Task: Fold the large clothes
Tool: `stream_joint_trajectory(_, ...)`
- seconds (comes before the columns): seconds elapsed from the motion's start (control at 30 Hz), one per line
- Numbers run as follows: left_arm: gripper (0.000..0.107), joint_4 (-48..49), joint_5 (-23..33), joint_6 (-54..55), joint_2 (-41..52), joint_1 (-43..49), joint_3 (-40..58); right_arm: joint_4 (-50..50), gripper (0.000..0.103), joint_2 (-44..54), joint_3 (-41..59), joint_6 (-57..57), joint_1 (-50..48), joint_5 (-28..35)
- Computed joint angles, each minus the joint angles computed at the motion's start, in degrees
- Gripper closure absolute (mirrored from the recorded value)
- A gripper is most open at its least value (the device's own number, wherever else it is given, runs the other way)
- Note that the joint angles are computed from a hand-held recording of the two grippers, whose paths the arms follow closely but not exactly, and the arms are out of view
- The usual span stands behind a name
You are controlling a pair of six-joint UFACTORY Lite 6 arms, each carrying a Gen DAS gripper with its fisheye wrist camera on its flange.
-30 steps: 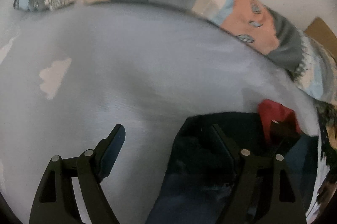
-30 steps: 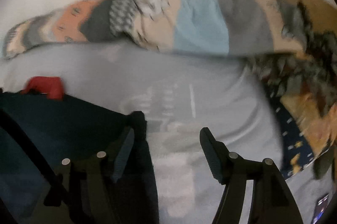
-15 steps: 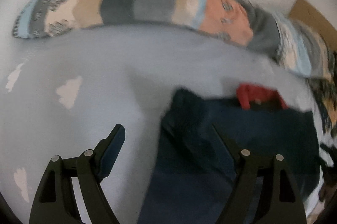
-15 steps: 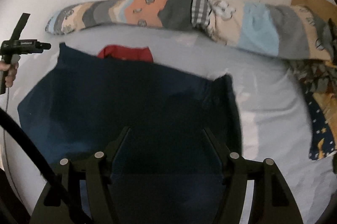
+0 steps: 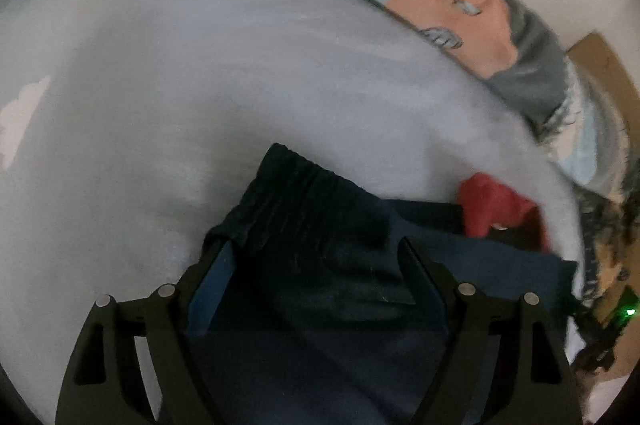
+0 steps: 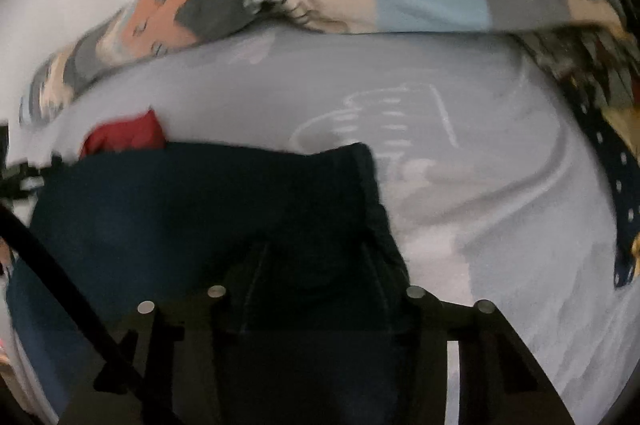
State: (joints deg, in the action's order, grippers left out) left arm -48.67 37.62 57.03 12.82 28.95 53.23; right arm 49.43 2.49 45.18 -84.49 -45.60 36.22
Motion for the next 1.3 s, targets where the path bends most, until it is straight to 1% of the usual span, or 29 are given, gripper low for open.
stream_joint_trajectory(0.07, 0.025, -1.54, 6.01, 6.18, -5.70, 4.95, -3.16, -0.86, 0.053, -6.69, -4.23, -1.10, 0.09, -2.83)
stream_joint_trajectory(0.1, 0.024, -0.85, 8.36, 8.59, -7.87, 7.45, -4.54, -1.25, 0.053, -11.89, -7.40, -2.98, -0.71, -2.39)
stream_joint_trajectory(0.13, 0.024, 0.59, 10.22, 10.72, -10.42, 10.27, -6.28, -1.50, 0.052, -15.17, -9.02, -4.66, -2.08, 0.12)
stream_joint_trajectory(0.17, 0.023, 1.89, 11.55, 14.43, -13.37, 14.50, -8.93, -2.38, 0.051, -18.33, -10.32, -6.58, -4.49, 5.03)
stream_joint_trajectory(0.2, 0.022, 3.15, 11.36, 16.67, -14.61, 16.55, -10.84, -3.67, 0.048, -21.79, -12.24, -8.08, -6.79, 8.93)
stream_joint_trajectory(0.23, 0.022, 5.60, 9.38, 17.65, -15.05, 17.64, -12.59, -5.04, 0.046, -23.82, -13.79, -8.98, -8.16, 10.42)
stream_joint_trajectory(0.27, 0.022, 8.70, 5.16, 18.43, -15.64, 19.22, -15.13, -7.39, 0.046, -25.46, -15.82, -9.43, -8.61, 9.52)
stream_joint_trajectory(0.3, 0.021, 10.22, 1.63, 19.56, -14.87, 20.75, -16.77, -8.60, 0.046, -25.11, -16.89, -9.95, -8.93, 7.75)
stream_joint_trajectory(0.33, 0.019, 9.67, 0.49, 23.09, -12.82, 23.61, -17.49, -9.91, 0.042, -22.37, -17.26, -9.67, -9.84, 5.01)
stream_joint_trajectory(0.4, 0.018, 7.19, 3.32, 31.55, -12.35, 30.33, -18.15, -12.33, 0.037, -14.25, -13.87, -6.66, -13.04, 3.63)
stream_joint_trajectory(0.43, 0.018, 7.77, 3.69, 32.18, -13.63, 32.41, -18.75, -12.10, 0.042, -12.32, -11.84, -6.36, -15.82, 5.56)
stream_joint_trajectory(0.47, 0.018, 9.18, 5.53, 31.19, -15.26, 35.14, -18.96, -12.68, 0.045, -12.80, -10.44, -5.65, -18.41, 6.53)
stream_joint_trajectory(0.5, 0.018, 10.24, 9.54, 31.38, -15.95, 38.82, -18.08, -13.79, 0.042, -15.04, -10.18, -4.97, -20.23, 6.91)
stream_joint_trajectory(0.53, 0.018, 10.64, 13.13, 32.67, -16.47, 42.35, -17.61, -13.89, 0.042, -16.48, -9.32, -6.07, -22.87, 9.68)
stream_joint_trajectory(0.57, 0.018, 10.78, 15.91, 34.92, -17.72, 46.53, -18.09, -13.38, 0.042, -18.07, -8.52, -8.59, -26.96, 14.85)
stream_joint_trajectory(0.6, 0.018, 11.36, 16.71, 37.12, -19.42, 48.89, -19.40, -13.68, 0.042, -18.52, -7.90, -9.95, -29.54, 18.07)
stream_joint_trajectory(0.67, 0.018, 12.21, 12.61, 43.03, -23.26, 51.50, -24.12, -14.44, 0.042, -20.89, -8.34, -13.52, -35.76, 21.94)
stream_joint_trajectory(0.7, 0.015, 12.32, 7.57, 44.78, -23.31, 51.20, -26.39, -15.54, 0.042, -20.96, -9.14, -15.21, -38.02, 22.49)
stream_joint_trajectory(0.73, 0.013, 12.76, 4.94, 46.01, -20.97, 51.80, -26.60, -18.08, 0.042, -20.37, -10.68, -15.87, -39.05, 20.63)
stream_joint_trajectory(0.77, 0.011, 12.33, 4.70, 46.04, -17.46, 52.87, -25.15, -20.07, 0.042, -19.48, -12.58, -16.28, -40.02, 17.58)
stream_joint_trajectory(0.8, 0.011, 12.58, 5.88, 46.10, -15.09, 55.11, -22.95, -20.36, 0.042, -17.74, -12.38, -17.21, -42.50, 16.92)
stream_joint_trajectory(0.87, 0.011, 14.68, 9.35, 43.91, -15.10, 58.76, -20.12, -20.90, 0.042, -12.73, -7.33, -16.82, -47.31, 19.19)
stream_joint_trajectory(0.9, 0.011, 15.56, 12.92, 43.80, -13.94, 61.54, -17.97, -20.95, 0.042, -10.92, -3.58, -16.18, -50.01, 21.78)
stream_joint_trajectory(0.93, 0.011, 17.49, 18.57, 42.60, -10.78, 64.79, -14.16, -20.37, 0.036, -7.55, 1.64, -15.50, -52.85, 26.76)
stream_joint_trajectory(1.0, 0.011, 21.11, 25.12, 38.52, -4.91, 67.87, -8.98, -21.90, 0.024, 2.13, 12.36, -9.83, -58.47, 38.75)
stream_joint_trajectory(1.03, 0.011, 23.07, 27.89, 35.66, -1.24, 69.24, -6.02, -23.14, 0.023, 7.15, 16.74, -6.84, -60.50, 44.02)
stream_joint_trajectory(1.07, 0.011, 24.65, 29.74, 33.73, 1.00, 70.29, -4.32, -24.53, 0.023, 10.58, 18.73, -3.28, -62.35, 46.89)
stream_joint_trajectory(1.17, 0.011, 27.59, 34.66, 27.73, 7.63, 71.20, -1.47, -28.02, 0.023, 13.40, 17.09, 0.73, -64.37, 49.13)
stream_joint_trajectory(1.3, 0.011, 28.76, 36.06, 26.58, 8.43, 72.22, -3.12, -29.38, 0.025, 12.94, 12.05, 2.40, -68.01, 50.13)
